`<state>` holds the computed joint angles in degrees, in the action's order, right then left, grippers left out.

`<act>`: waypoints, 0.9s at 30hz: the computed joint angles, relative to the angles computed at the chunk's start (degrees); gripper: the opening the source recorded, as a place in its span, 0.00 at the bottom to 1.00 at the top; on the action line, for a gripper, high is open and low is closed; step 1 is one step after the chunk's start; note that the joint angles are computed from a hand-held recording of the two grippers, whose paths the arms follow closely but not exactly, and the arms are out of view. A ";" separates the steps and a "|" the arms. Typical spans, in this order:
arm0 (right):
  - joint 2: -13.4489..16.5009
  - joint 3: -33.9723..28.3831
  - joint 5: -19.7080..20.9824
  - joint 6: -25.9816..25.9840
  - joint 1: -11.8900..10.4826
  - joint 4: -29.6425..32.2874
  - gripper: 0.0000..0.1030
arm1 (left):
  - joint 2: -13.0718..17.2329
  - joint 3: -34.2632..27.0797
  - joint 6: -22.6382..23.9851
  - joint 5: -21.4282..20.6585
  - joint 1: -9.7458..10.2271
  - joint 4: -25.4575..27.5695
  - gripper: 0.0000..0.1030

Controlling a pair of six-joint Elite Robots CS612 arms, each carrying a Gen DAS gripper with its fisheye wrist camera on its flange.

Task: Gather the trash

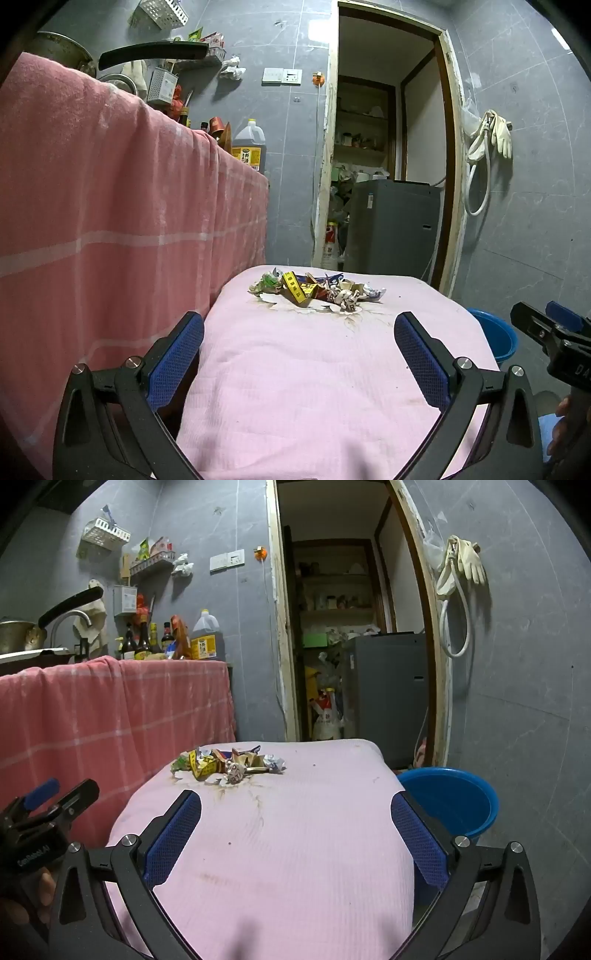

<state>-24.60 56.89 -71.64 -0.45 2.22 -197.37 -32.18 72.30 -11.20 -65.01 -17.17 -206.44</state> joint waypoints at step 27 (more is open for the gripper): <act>0.12 -0.07 0.47 0.69 -0.13 0.20 1.00 | 0.18 -0.51 0.41 -0.38 0.05 0.50 0.98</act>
<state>-24.48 56.82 -71.18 0.24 2.09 -197.17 -32.00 71.78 -10.80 -65.39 -17.13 -205.94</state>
